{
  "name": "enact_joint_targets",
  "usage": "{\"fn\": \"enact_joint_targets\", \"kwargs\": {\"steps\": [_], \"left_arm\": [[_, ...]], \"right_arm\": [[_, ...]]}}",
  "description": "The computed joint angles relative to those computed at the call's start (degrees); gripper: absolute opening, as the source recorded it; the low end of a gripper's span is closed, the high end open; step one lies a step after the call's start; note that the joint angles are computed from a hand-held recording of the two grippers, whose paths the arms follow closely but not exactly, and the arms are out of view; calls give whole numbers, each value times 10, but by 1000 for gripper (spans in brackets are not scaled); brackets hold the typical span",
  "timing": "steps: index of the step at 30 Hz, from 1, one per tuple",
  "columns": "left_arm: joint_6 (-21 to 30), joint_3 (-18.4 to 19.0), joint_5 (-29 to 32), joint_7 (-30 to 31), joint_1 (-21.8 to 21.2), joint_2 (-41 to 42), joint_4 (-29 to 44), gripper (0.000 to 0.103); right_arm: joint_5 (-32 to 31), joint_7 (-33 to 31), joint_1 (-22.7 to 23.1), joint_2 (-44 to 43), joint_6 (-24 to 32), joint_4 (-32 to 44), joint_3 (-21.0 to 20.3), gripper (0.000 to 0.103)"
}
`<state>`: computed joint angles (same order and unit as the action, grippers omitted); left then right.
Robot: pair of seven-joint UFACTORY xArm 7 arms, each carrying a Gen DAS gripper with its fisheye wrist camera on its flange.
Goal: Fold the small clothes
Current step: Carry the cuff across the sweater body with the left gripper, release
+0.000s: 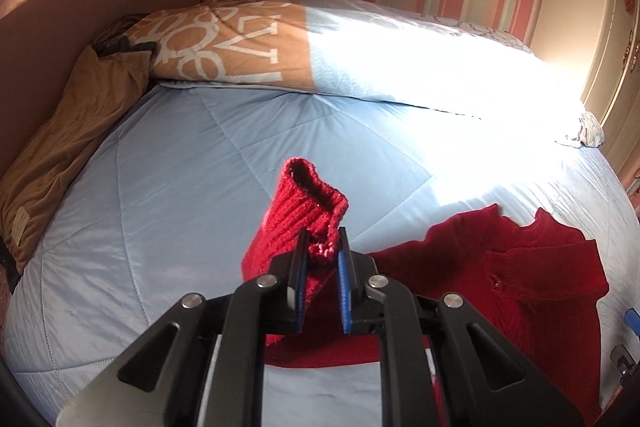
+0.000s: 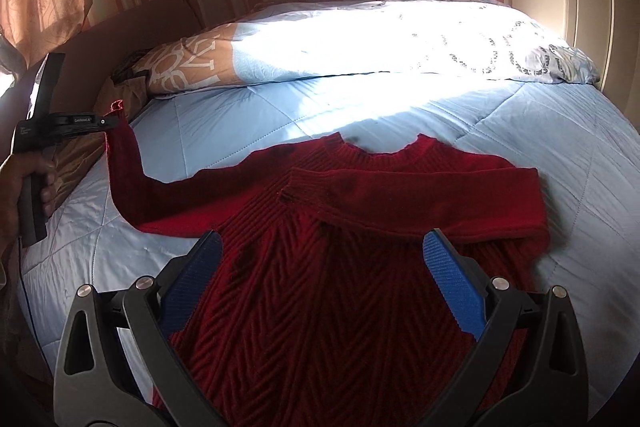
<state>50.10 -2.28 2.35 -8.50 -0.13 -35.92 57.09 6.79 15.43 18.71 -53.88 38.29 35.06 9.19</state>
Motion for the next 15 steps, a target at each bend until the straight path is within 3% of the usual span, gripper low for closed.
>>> {"fn": "enact_joint_targets", "kwargs": {"steps": [9,15], "left_arm": [[-2,-125,44,-157,-44,87,59,13],[-6,-191,124,-271,-77,176,120,13]], "right_arm": [[-16,-90,-65,-84,63,-34,-106,100],[1,-160,-119,-125,82,-50,-180,100]]}}
